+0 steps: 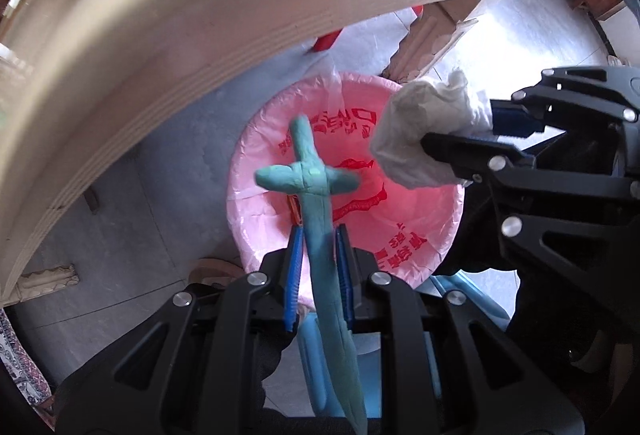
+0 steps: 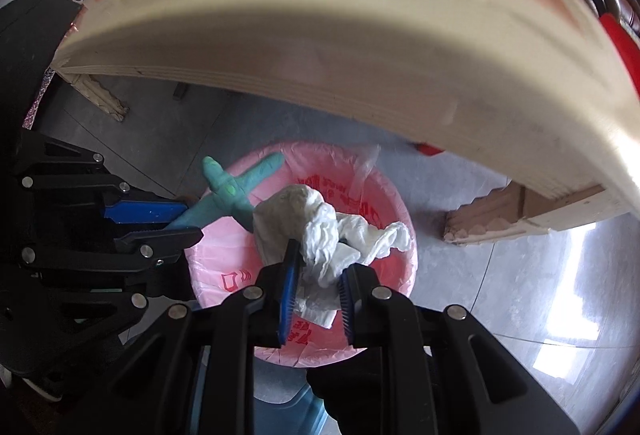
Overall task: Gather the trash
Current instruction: 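Open the left tool over the wastebasket while the right tool releases the tissue, then raise both tools from the wastebasket back over the table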
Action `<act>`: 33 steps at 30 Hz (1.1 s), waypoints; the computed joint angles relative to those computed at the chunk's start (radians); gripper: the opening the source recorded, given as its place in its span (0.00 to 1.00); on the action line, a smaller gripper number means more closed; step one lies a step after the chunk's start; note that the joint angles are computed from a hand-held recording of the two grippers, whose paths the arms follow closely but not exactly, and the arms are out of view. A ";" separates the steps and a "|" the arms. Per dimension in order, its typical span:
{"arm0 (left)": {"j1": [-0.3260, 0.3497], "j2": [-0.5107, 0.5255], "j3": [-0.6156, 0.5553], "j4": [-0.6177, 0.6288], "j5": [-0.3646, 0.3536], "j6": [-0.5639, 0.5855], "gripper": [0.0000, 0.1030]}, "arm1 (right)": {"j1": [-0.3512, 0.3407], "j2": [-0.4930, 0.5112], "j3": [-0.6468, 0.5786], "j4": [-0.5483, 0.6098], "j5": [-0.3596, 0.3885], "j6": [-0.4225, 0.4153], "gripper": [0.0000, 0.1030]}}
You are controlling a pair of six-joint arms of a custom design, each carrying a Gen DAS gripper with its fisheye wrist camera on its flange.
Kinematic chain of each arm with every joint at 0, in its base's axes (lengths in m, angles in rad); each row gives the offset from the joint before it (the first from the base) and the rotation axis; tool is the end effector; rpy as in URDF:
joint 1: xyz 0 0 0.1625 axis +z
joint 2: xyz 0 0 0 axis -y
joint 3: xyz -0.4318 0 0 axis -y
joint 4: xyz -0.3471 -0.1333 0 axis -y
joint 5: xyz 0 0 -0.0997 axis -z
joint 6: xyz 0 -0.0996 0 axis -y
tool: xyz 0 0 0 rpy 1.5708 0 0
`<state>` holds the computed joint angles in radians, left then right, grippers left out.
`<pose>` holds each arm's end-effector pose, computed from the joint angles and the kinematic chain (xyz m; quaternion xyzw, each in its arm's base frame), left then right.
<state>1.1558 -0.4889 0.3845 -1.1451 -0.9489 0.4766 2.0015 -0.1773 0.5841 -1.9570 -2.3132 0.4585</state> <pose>-0.1456 -0.8051 0.2932 0.4494 0.8268 0.1615 0.2972 0.4115 -0.7375 0.0259 -0.0092 -0.9318 0.1473 0.3316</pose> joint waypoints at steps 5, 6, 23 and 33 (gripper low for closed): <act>0.017 0.076 -0.123 0.089 0.004 -0.037 0.17 | -0.032 0.013 0.012 0.009 0.029 0.020 0.19; 0.020 0.094 -0.151 0.111 0.011 -0.049 0.17 | -0.040 0.018 0.013 0.013 0.035 0.027 0.19; 0.043 0.134 -0.174 0.133 0.058 -0.113 0.36 | -0.075 0.089 -0.048 0.049 0.062 -0.007 0.49; 0.045 0.132 -0.168 0.114 0.063 -0.116 0.46 | -0.075 0.085 -0.042 0.042 0.063 -0.003 0.53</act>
<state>1.2009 -0.3567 0.2161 -1.0310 -0.8857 0.3611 1.9266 -0.0919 0.5419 -1.9153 -2.2498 0.4557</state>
